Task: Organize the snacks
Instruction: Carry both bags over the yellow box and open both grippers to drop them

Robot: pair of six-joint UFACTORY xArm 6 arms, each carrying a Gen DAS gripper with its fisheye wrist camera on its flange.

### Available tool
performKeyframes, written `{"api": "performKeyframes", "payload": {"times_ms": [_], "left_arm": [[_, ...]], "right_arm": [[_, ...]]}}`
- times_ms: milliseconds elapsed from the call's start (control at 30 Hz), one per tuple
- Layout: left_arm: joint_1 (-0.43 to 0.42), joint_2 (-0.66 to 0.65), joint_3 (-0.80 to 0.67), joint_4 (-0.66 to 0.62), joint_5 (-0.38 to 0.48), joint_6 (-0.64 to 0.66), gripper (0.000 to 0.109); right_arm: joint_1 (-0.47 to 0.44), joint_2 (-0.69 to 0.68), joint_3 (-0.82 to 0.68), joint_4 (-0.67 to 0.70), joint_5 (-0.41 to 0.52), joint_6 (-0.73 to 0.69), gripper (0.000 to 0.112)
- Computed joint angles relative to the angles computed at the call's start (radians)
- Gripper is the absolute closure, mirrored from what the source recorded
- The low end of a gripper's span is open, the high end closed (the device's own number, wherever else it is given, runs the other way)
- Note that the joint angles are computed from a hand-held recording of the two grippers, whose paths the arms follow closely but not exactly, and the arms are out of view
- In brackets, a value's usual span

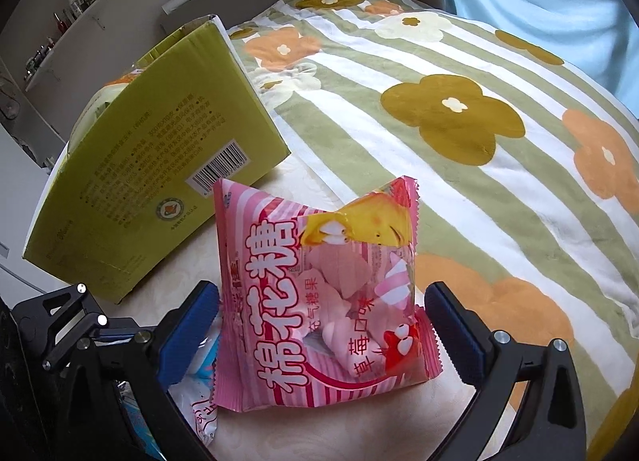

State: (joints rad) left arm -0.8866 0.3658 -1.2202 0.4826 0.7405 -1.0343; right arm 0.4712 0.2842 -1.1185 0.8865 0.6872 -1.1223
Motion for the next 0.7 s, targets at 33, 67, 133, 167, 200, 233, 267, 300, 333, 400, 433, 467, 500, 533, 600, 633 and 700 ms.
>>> {"api": "performKeyframes", "payload": {"times_ms": [33,67,133,167,200,233,267,300,333,400,433,467,500,533,600,633,700], "left_arm": [[0.0,-0.002,0.002,0.002,0.001,-0.003,0.033],[-0.004,0.004,-0.006,0.003,0.005,-0.007,0.033],[-0.019,0.019,-0.031,0.005,0.021,-0.023,0.033],[-0.023,0.023,-0.035,0.005,0.021,-0.029,0.033],[-0.023,0.021,-0.034,0.004,0.02,-0.03,0.033],[-0.022,0.018,-0.033,0.004,0.021,-0.03,0.033],[-0.021,0.018,-0.033,0.006,0.02,-0.031,0.033],[-0.022,0.015,-0.028,0.013,0.018,-0.039,0.033],[-0.025,0.011,-0.017,0.025,0.013,-0.053,0.033],[-0.028,0.003,-0.016,0.034,0.017,-0.063,0.033],[-0.03,-0.003,-0.014,0.041,0.021,-0.068,0.033],[-0.033,-0.008,-0.014,0.048,0.026,-0.073,0.033],[-0.036,-0.013,-0.015,0.053,0.032,-0.078,0.033],[-0.04,-0.018,-0.017,0.059,0.037,-0.083,0.033],[-0.049,-0.029,-0.02,0.074,0.052,-0.095,0.033],[-0.053,-0.034,-0.02,0.082,0.058,-0.101,0.033],[-0.062,-0.054,-0.017,0.1,0.069,-0.115,0.033]], "right_arm": [[0.001,0.003,0.0,-0.002,-0.002,0.001,0.01],[0.003,0.007,-0.002,-0.006,-0.004,0.004,0.01],[0.007,0.018,-0.006,-0.029,0.004,0.026,0.01],[0.012,0.02,-0.002,-0.044,0.002,0.034,0.012],[0.023,0.011,0.018,-0.051,-0.023,0.022,0.018],[0.032,-0.004,0.042,-0.034,-0.057,-0.002,0.023],[0.031,-0.015,0.052,-0.019,-0.056,-0.015,0.026],[0.026,-0.024,0.057,-0.012,-0.044,-0.014,0.033],[0.028,-0.039,0.072,-0.005,-0.054,-0.018,0.035],[0.031,-0.069,0.101,0.001,-0.074,-0.028,0.036],[0.029,-0.085,0.114,0.006,-0.074,-0.029,0.036],[0.025,-0.101,0.122,0.007,-0.066,-0.021,0.036],[0.022,-0.113,0.127,0.005,-0.062,-0.01,0.036],[0.02,-0.131,0.137,0.003,-0.068,0.001,0.036],[0.014,-0.166,0.152,-0.012,-0.072,0.031,0.036],[0.011,-0.188,0.16,-0.017,-0.077,0.048,0.036],[0.004,-0.229,0.175,-0.035,-0.082,0.081,0.036]]}}
